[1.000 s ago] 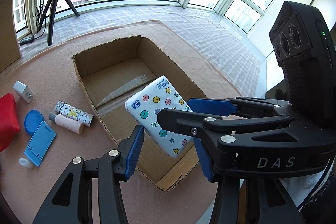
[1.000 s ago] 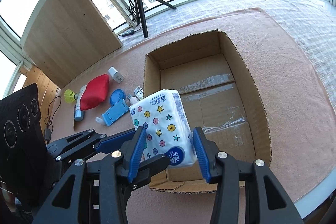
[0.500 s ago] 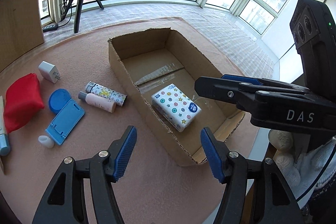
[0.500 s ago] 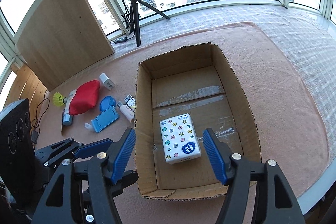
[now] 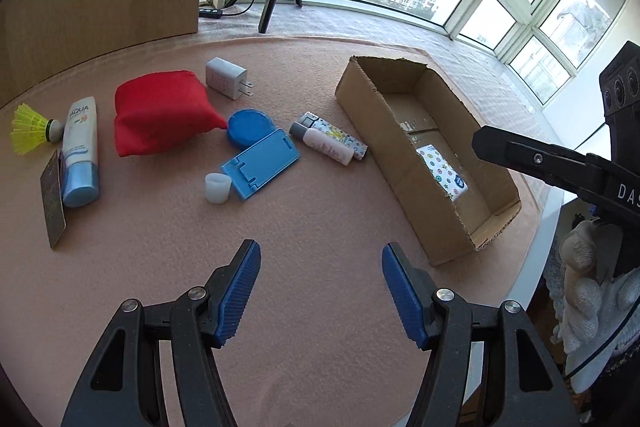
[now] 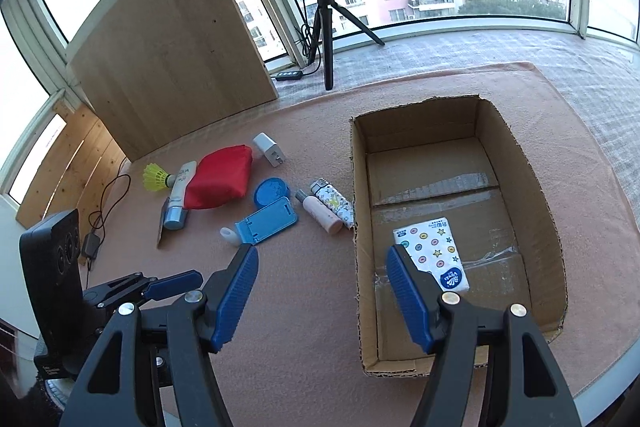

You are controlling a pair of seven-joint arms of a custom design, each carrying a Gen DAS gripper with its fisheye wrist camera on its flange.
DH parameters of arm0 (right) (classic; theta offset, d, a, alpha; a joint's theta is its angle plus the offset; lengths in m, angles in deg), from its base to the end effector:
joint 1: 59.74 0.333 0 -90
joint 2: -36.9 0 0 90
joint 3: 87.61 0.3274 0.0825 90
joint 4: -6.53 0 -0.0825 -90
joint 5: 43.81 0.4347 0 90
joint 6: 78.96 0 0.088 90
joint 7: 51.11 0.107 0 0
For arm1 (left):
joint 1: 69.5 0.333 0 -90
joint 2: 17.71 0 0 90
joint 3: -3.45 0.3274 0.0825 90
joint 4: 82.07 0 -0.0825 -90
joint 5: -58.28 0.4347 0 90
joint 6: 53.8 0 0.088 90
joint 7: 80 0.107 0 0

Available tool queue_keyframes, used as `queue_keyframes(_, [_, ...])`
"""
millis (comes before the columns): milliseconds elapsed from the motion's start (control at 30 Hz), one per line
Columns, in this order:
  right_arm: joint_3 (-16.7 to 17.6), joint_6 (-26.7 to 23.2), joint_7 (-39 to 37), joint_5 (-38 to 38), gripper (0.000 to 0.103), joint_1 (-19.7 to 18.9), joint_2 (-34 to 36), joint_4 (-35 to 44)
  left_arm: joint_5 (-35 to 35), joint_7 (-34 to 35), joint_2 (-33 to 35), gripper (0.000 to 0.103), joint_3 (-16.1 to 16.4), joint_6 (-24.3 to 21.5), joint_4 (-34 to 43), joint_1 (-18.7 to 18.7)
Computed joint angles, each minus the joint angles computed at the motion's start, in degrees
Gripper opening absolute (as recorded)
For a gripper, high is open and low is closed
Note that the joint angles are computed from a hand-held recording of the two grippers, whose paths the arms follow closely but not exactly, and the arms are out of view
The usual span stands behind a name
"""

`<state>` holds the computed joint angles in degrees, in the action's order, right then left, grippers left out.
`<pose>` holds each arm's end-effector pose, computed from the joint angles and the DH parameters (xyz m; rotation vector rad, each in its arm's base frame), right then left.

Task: Organize objects
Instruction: 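Move the left gripper to the small white cup and close on it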

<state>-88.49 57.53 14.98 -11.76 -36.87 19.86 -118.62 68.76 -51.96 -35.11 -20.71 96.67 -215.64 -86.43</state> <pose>0.5087 0.2104 0.5626 -2.1098 1.2709 -0.0140 0.4006 -0.3697 0.4978 -2.1984 1.7756 -0.8563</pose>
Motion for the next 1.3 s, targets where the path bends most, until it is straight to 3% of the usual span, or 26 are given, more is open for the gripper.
queue_keyframes(300, [2.08,-2.31,2.91,0.91,0.063,1.13,4.08,3.37,-0.96,-0.8,-5.18,0.067,0.71,-3.01,-4.73,2.38])
queue_keyframes(600, [3.79,-3.54,7.1,0.92,0.063,0.33,7.97,6.64,0.84,1.05,1.58,0.066,2.59,-1.14,-0.46,5.11])
queue_keyframes(833, [3.99,-4.57,7.81,2.0,0.054,-0.51,9.24,7.93,0.04,4.27,8.1,0.043,5.42,0.48,3.36,4.39])
queue_keyframes(1033, [4.21,-4.78,8.44,1.44,0.053,-1.09,9.46,8.01,-3.1,9.11,10.83,0.031,7.14,0.78,4.44,2.76])
queue_keyframes(1300, [4.58,-4.77,9.19,0.82,0.053,-1.27,10.22,8.73,-1.95,9.02,8.45,0.018,6.86,-0.18,1.54,2.1])
